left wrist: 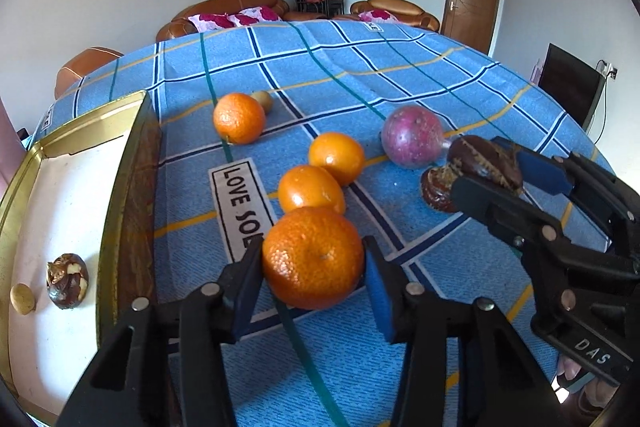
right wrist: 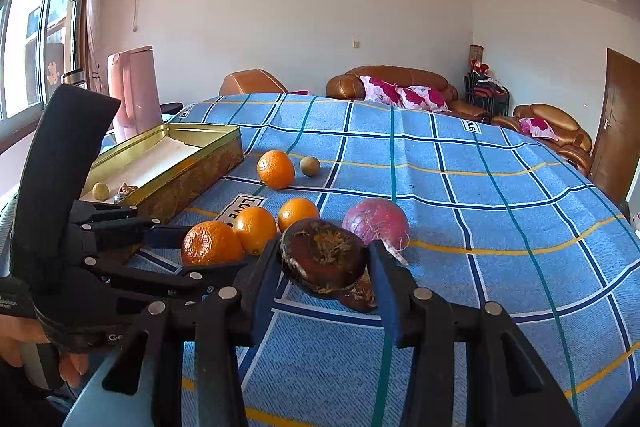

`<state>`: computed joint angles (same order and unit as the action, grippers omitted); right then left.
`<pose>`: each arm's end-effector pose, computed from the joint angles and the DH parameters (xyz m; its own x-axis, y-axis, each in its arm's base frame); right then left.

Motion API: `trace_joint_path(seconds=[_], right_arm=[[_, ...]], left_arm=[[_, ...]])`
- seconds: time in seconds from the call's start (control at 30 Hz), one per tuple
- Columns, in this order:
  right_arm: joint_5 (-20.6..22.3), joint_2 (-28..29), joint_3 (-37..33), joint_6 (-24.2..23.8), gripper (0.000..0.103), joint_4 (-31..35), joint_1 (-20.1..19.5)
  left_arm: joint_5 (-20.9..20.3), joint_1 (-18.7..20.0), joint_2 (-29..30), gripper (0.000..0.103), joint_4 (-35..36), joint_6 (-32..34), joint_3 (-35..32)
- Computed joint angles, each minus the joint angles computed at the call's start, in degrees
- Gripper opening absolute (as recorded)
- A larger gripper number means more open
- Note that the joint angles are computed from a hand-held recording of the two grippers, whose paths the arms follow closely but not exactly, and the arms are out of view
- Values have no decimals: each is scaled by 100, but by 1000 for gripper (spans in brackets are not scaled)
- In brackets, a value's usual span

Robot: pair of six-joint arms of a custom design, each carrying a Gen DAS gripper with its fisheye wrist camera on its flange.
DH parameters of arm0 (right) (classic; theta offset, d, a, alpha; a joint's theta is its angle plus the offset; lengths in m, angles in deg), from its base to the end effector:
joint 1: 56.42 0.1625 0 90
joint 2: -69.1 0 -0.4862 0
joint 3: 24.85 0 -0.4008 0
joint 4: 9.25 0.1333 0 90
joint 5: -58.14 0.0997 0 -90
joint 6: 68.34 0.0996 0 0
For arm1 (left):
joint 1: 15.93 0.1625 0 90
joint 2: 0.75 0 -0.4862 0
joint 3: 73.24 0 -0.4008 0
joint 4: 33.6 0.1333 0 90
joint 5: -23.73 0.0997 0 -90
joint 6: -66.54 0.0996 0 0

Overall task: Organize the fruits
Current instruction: 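Grasp a second mangosteen with right tool while left tool grasps a large orange, then lift the large orange with the left tool while the right tool lifts the mangosteen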

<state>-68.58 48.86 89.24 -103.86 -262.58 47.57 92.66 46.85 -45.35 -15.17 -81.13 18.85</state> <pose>0.2019 -0.5052 -0.0038 -0.6940 0.0869 0.7147 -0.5995 0.4799 -0.6405 -0.1076 -0.5788 0.0829 -0.5345 0.6846 -0.4955 0.8325 0.5275 -0.1692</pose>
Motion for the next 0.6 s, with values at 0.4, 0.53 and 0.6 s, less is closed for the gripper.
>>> trace_joint_path(seconds=[0.4, 0.53, 0.6], right_arm=[[239, 37, 103, -107, 46, -312, -7], [407, 59, 152, -195, 46, -465, -25], [450, 70, 163, -215, 46, -535, -28]], left_arm=[[507, 83, -396, 49, -627, 180, 399], [590, 93, -506, 49, -862, 252, 539], [623, 99, -573, 49, -976, 284, 615]])
